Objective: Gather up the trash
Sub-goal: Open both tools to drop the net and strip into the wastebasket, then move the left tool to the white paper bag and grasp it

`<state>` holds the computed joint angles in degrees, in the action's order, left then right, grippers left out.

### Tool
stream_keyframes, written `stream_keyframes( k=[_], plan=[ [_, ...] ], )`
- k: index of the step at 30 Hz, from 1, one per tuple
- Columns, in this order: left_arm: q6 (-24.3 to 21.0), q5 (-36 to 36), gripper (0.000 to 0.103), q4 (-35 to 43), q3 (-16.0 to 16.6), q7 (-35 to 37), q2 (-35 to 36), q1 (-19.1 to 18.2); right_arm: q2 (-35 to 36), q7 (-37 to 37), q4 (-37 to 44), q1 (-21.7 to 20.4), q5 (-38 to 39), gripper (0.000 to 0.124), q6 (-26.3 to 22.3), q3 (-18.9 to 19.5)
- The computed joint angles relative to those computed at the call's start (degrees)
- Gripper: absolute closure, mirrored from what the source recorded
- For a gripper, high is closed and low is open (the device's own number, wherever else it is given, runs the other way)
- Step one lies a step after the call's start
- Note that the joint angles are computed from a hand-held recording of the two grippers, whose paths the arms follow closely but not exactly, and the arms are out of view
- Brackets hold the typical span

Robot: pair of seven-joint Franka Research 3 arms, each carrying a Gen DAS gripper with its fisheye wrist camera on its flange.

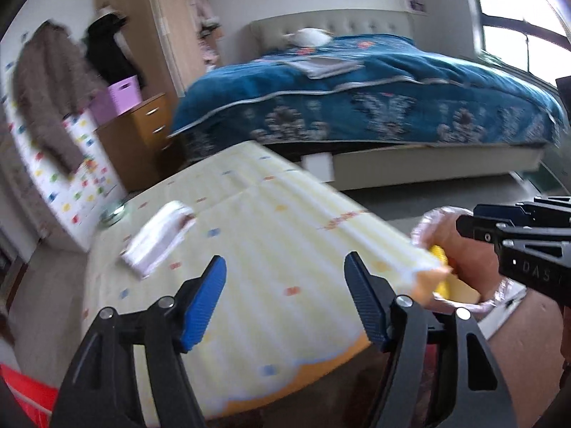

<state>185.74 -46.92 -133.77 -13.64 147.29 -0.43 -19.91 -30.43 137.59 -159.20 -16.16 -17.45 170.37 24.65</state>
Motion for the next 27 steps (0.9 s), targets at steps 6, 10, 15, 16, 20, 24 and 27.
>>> stream_keyframes(
  k=[6, 10, 15, 16, 20, 24, 27],
  plan=[
    [0.08, 28.84, 0.035, -1.68, 3.94, -28.55, 0.35, 6.94, 9.83, 0.73, 9.4, -3.12, -6.12, 0.087, 2.31, 6.13],
    [-1.14, 49.01, 0.035, 0.05, 9.31, -48.12, 1.97, 8.91, 15.19, 2.92, 15.01, -3.38, -11.52, 0.086, 1.35, 7.4],
    [-2.92, 55.36, 0.035, 3.93, 11.2, -55.28, 5.1, 11.49, 23.93, 8.07, 24.27, -3.11, -20.11, 0.086, -2.01, 9.06],
    [-3.11, 56.3, 0.035, 4.78, 11.31, -56.39, 5.8, 12.02, 25.45, 9.0, 25.71, -2.73, -21.57, 0.086, -2.46, 8.86],
    [-4.87, 58.81, 0.035, 9.8, 10.12, -59.77, 9.8, 15.03, 30.28, 11.27, 30.3, -0.36, -25.81, 0.086, -3.74, 6.83],
    [-8.24, 55.19, 0.04, 15.58, 2.24, -56.72, 14.43, 22.15, 33.8, 11.28, 33.13, 2.23, -27.03, 0.086, -3.3, 3.98],
    [-11.26, 53.74, 0.047, 21.05, -0.56, -54.91, 18.84, 23.83, 36.03, 9.34, 35.03, 4.02, -25.95, 0.086, -3.07, 2.02]
  ],
)
